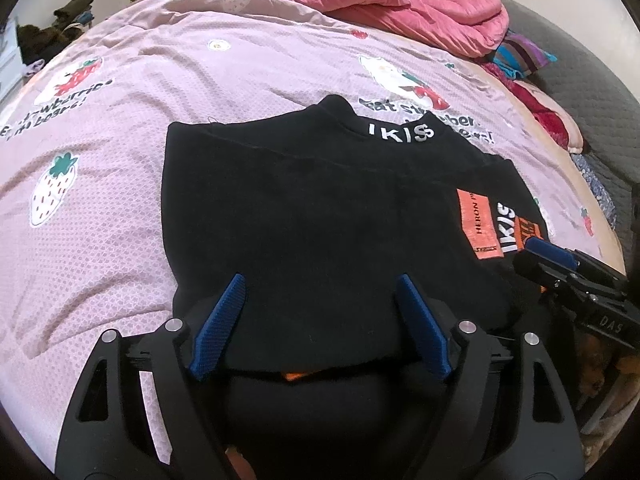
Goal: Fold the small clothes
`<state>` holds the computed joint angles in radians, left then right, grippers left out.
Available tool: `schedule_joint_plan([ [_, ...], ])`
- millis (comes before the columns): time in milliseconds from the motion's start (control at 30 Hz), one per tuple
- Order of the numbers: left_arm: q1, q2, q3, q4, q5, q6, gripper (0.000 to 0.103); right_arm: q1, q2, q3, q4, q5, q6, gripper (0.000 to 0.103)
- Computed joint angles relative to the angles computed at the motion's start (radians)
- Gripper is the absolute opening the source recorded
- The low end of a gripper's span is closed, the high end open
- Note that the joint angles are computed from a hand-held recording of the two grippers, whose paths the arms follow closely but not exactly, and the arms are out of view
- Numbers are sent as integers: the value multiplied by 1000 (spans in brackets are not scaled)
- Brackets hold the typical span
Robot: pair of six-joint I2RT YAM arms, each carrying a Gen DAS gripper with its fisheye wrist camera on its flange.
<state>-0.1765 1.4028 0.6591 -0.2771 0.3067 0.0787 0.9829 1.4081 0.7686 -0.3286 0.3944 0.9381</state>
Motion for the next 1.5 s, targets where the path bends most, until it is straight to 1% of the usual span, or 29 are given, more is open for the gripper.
schedule_joint_plan([
  [133,1,-14,-2,-8,7,-7,73,-1,-28,-12,9,5,0,76],
  [300,8,-42,-1,-24,26,-16,74,3,-37,-11,4,11,1,76],
  [367,13,-57,-3,-29,30,-17,74,5,-40,-10,3,15,1,84],
  [433,17,-73,-5,-35,32,-18,77,9,-44,-10,1,19,3,85],
  [567,26,-92,-8,-43,35,-16,77,11,-50,-11,0,19,3,85],
  [633,31,-100,-9,-46,40,-18,81,14,-52,-10,-2,24,2,86],
  [667,32,-104,-10,-47,41,-20,84,19,-55,-10,-5,35,6,86],
  [700,34,-109,-11,-48,42,-20,85,22,-59,-11,-4,44,6,86],
  [733,36,-119,-14,-47,45,-22,86,26,-63,-11,-4,50,5,89],
  [767,35,-124,-15,-46,46,-24,89,30,-69,-11,-5,57,1,96],
  [800,37,-131,-16,-49,47,-23,92,35,-75,-12,-5,67,-1,96],
  [867,38,-143,-17,-51,50,-23,94,41,-80,-6,-13,80,-8,96],
  [1033,31,-162,-23,-57,29,-19,94,52,-85,1,-28,101,-12,97],
  [1500,61,-193,-31,-77,31,-9,94,67,-101,11,-53,140,-18,97],
])
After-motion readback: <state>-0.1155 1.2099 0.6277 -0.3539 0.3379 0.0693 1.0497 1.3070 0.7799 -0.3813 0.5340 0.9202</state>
